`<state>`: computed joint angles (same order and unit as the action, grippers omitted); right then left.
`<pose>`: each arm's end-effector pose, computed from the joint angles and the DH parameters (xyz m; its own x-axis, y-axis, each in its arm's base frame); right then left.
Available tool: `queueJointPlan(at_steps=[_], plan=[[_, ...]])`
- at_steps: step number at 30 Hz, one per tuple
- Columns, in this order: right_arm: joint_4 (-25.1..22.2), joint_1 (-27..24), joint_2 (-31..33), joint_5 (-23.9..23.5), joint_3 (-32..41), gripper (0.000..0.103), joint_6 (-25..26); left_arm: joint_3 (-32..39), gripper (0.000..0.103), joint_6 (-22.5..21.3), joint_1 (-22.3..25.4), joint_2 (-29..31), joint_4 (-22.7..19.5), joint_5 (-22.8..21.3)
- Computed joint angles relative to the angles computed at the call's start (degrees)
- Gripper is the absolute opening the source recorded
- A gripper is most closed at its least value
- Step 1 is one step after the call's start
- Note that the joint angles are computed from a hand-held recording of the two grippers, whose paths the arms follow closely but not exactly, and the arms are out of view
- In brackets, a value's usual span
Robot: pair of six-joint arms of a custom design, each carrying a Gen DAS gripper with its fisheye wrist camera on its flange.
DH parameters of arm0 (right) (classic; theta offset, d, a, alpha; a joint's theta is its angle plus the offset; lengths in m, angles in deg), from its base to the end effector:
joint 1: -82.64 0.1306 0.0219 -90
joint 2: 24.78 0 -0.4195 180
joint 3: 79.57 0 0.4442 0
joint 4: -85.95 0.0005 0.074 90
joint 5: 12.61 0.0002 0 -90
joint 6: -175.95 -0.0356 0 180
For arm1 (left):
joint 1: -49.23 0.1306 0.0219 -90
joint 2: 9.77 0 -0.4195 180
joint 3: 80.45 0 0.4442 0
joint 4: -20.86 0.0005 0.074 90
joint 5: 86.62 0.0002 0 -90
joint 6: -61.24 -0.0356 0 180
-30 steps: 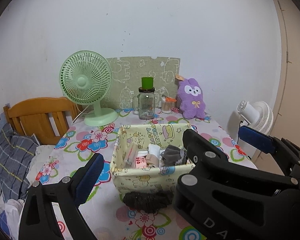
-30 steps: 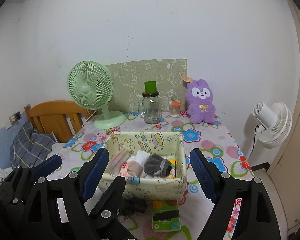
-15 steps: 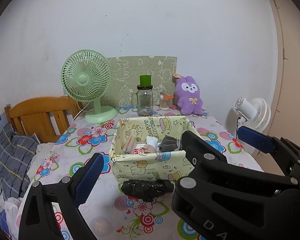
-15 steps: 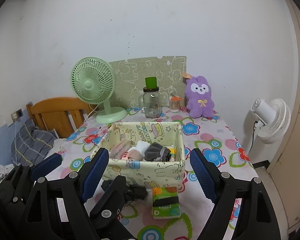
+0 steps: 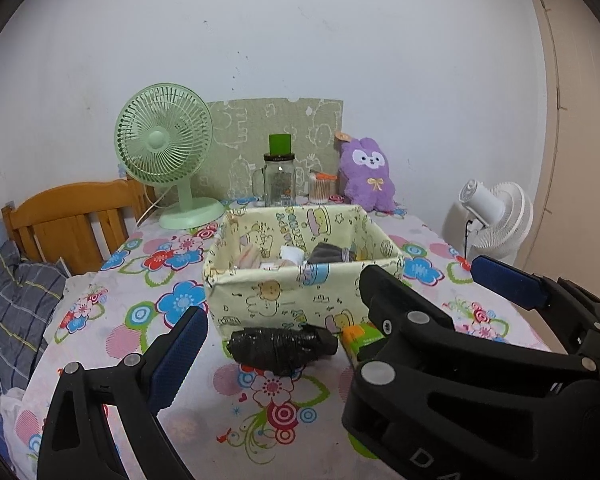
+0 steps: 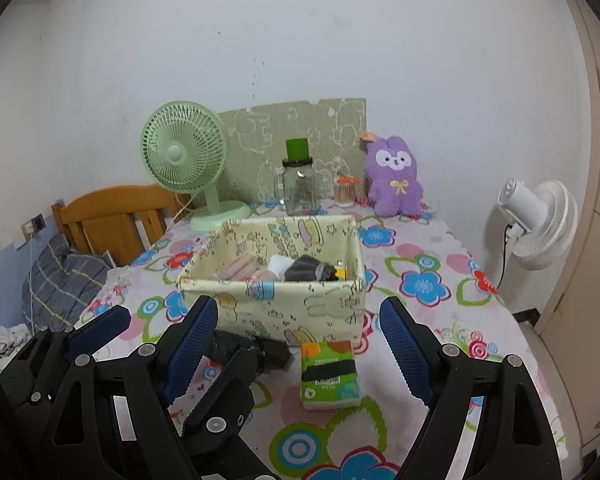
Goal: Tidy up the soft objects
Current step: 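Withdraw both tools from the box and reach toward the black bundle and tissue pack, then grasp the green tissue pack with the right tool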
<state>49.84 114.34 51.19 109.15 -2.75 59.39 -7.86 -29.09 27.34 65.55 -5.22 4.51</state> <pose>0.3924 0.2198 0.4838 -0.4756 0.1531 -0.8662 0.1471 0.9847 0.0933 0.4219 -0.1708 0.4623 -0.4449 0.1850 -0.8763 0.3914 0.9202 -0.0045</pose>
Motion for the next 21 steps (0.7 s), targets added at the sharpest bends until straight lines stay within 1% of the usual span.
queueJointPlan(at_steps=[13,18,21], plan=[[-1.31,-0.74,1.39,-1.55,-1.98,0.085,-2.82,-1.61,0.098,-0.12,0.06,1.68,-0.38,0.42],[-2.04,-1.36,2.45,-2.72,-2.34,0.085,-3.83,-1.57,0.098,0.01,0.17,3.13,-1.4,0.8],[-2.68,-1.86,3.26,-3.67,-2.39,0.085,-4.43,-1.38,0.098,-0.25,-0.08,3.99,-1.93,0.16]])
